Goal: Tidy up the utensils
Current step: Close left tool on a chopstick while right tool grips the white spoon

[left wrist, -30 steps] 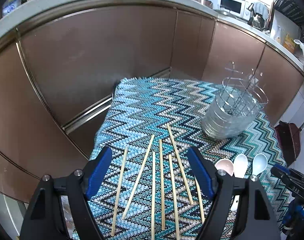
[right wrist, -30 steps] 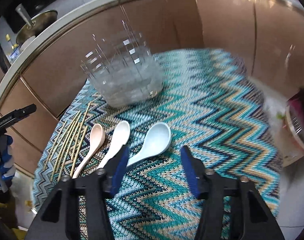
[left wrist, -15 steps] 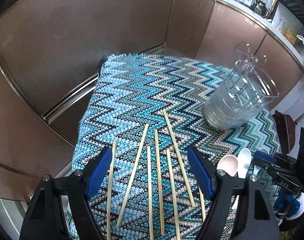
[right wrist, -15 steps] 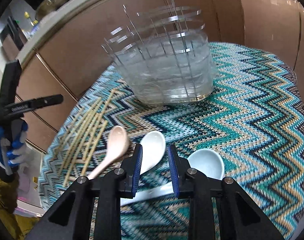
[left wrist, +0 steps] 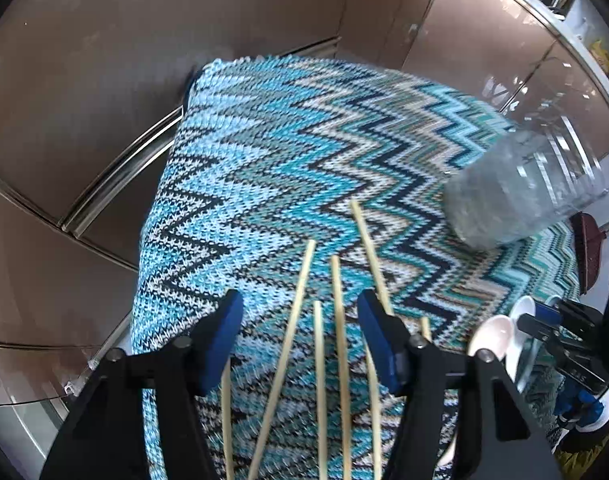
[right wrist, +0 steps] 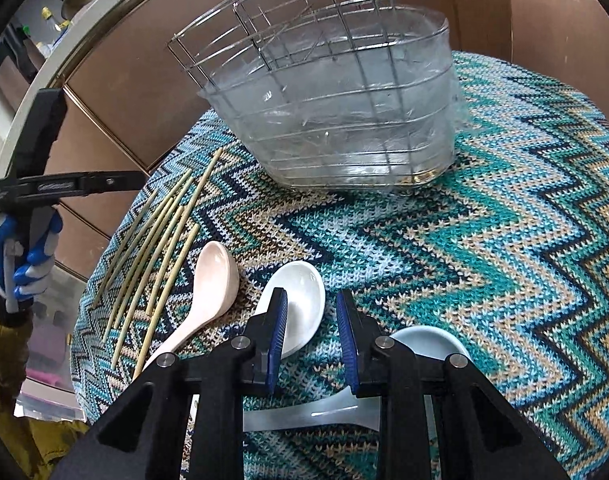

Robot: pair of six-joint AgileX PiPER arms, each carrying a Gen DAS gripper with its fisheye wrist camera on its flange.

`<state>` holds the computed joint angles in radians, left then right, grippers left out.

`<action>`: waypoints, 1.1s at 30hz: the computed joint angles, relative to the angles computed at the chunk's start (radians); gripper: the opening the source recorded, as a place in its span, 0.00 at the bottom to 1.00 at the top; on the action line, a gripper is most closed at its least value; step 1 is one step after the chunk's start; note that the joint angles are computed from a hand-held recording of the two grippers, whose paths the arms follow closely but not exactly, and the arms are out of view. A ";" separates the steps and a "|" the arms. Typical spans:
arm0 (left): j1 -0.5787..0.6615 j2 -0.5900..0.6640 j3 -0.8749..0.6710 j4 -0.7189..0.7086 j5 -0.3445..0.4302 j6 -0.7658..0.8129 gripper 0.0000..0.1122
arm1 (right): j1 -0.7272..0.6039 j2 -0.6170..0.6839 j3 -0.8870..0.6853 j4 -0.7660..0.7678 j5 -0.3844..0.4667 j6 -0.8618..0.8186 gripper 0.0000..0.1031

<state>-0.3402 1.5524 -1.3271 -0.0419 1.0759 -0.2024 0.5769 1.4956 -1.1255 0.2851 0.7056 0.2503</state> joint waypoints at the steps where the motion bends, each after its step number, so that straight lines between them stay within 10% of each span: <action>1: 0.005 0.013 -0.007 0.001 0.004 0.004 0.47 | 0.000 0.006 -0.004 0.000 0.000 -0.001 0.26; 20: -0.018 0.200 -0.154 0.015 0.094 0.067 0.06 | -0.065 0.048 -0.033 0.140 0.040 -0.154 0.12; 33: -0.032 0.082 -0.077 0.050 0.017 0.038 0.04 | 0.032 -0.031 -0.069 -0.099 0.048 0.058 0.06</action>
